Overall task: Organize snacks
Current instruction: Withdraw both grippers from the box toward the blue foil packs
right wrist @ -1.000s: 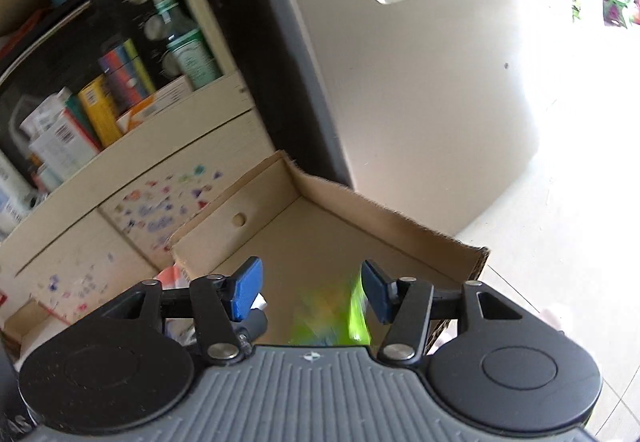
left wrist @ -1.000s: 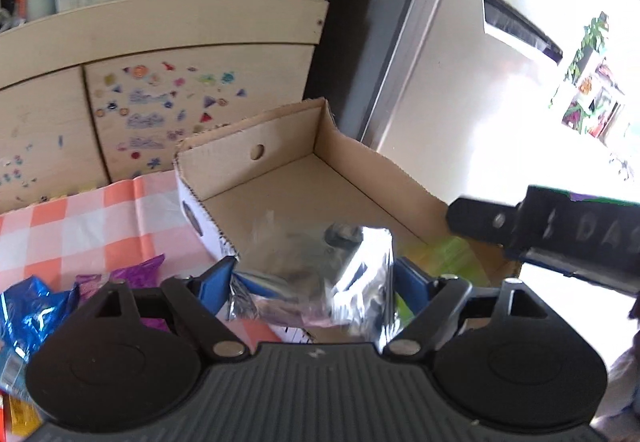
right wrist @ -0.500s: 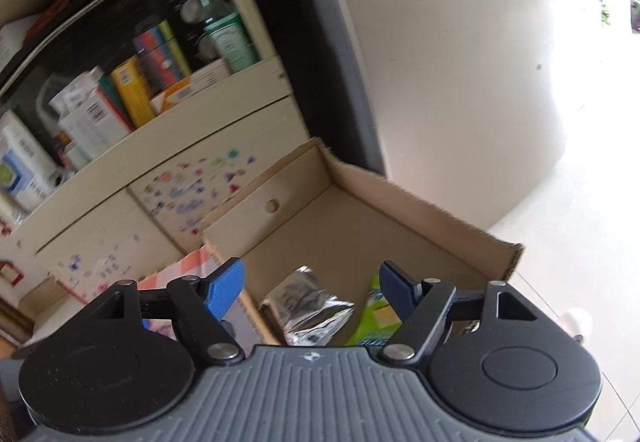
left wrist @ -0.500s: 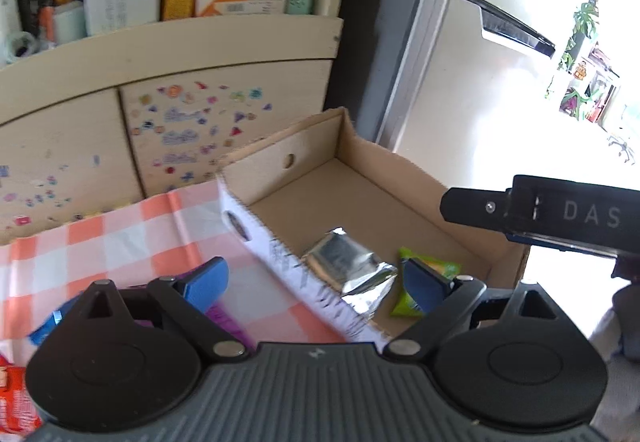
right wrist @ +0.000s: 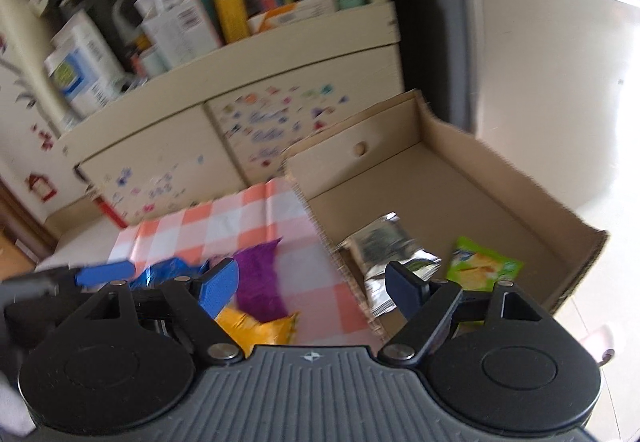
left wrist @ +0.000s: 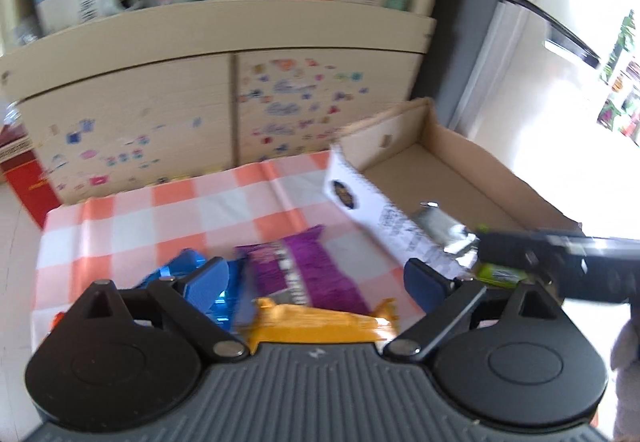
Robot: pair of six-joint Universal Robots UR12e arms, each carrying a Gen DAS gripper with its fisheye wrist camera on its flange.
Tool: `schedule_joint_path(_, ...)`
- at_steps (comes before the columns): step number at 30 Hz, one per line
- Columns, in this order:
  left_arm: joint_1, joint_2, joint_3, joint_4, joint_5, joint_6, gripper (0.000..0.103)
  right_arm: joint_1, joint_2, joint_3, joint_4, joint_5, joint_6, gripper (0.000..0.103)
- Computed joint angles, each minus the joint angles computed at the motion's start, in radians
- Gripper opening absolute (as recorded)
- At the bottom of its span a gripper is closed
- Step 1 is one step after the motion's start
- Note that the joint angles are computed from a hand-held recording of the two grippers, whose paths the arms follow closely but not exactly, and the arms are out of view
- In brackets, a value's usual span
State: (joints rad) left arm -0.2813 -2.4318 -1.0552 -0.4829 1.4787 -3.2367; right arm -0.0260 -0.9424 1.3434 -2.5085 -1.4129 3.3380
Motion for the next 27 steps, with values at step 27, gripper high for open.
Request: schedule_joint_path(27, 0.04, -0.101, 0.14, -0.247, 0.125, -0.137, 0.094, 0.045, -0.033, 0.032, 0.369, 0.108, -0.359, 0.09)
